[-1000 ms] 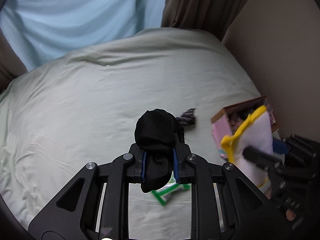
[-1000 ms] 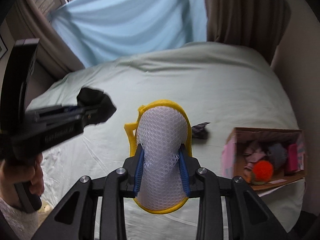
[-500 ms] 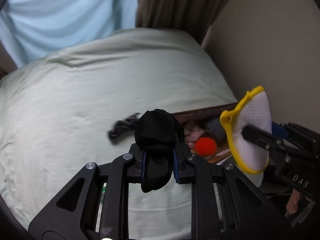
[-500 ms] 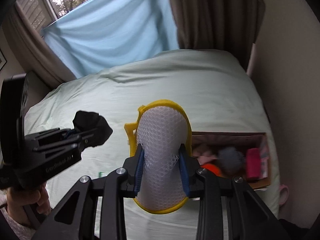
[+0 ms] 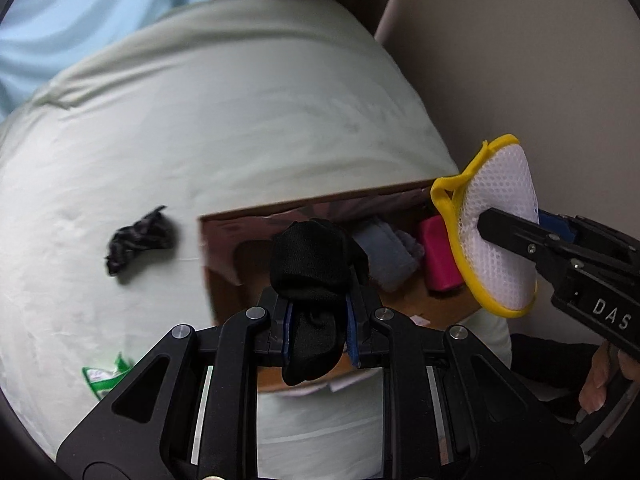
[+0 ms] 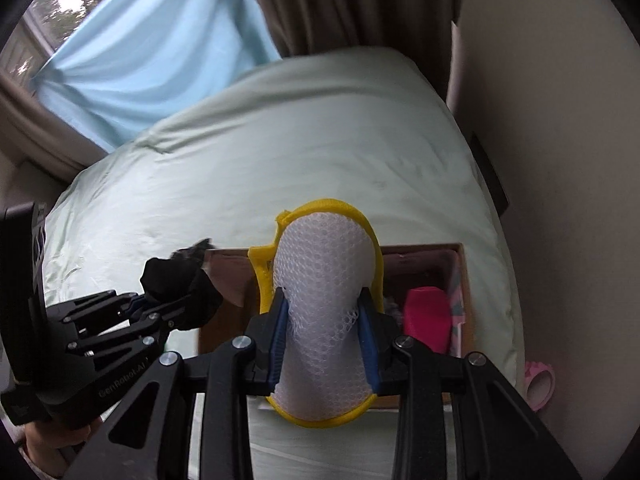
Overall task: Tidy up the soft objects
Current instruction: 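Carry the black scrunchie and mesh pad over the box and release both, then lift both tools out of the box and back over the bed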
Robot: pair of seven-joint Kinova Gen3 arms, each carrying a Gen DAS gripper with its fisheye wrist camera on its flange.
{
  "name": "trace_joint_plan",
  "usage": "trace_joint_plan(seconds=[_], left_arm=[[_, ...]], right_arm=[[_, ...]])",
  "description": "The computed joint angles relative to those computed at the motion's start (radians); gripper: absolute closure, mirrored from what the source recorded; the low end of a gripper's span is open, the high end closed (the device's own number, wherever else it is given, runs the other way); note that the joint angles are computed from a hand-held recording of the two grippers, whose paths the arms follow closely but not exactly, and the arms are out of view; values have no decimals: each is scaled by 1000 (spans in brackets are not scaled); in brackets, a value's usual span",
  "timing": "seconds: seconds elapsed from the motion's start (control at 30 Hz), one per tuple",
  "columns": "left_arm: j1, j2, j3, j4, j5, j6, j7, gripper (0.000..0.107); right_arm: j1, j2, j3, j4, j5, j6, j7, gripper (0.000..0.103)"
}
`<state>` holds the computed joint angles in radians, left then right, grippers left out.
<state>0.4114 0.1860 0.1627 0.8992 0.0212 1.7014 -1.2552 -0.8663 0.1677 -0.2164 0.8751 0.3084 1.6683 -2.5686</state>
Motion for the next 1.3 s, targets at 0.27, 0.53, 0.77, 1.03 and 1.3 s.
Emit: trace_joint_plan(seconds=[0.27,0.53,0.77,1.03,1.3], left_arm=[[18,133,-8,-3,20,19,10,90],[45,171,-18,9,-7,15,-12,90],[62,146,-22,15,-38,-6,-38,5],[57,118,-20,32,-39,16,-22,5],[67,68,-10,12,-65,26,-19,5]], right_arm=[[193,-43,21,212,-221,-140,23,65],[277,-44,23,322,-313,-207,43,63],[273,-41,28,326,-272,-210,-17,3],[268,-71,12,348,-241,-237,-50,1],[234,-97,-18,310,-185,-215,-87,1]])
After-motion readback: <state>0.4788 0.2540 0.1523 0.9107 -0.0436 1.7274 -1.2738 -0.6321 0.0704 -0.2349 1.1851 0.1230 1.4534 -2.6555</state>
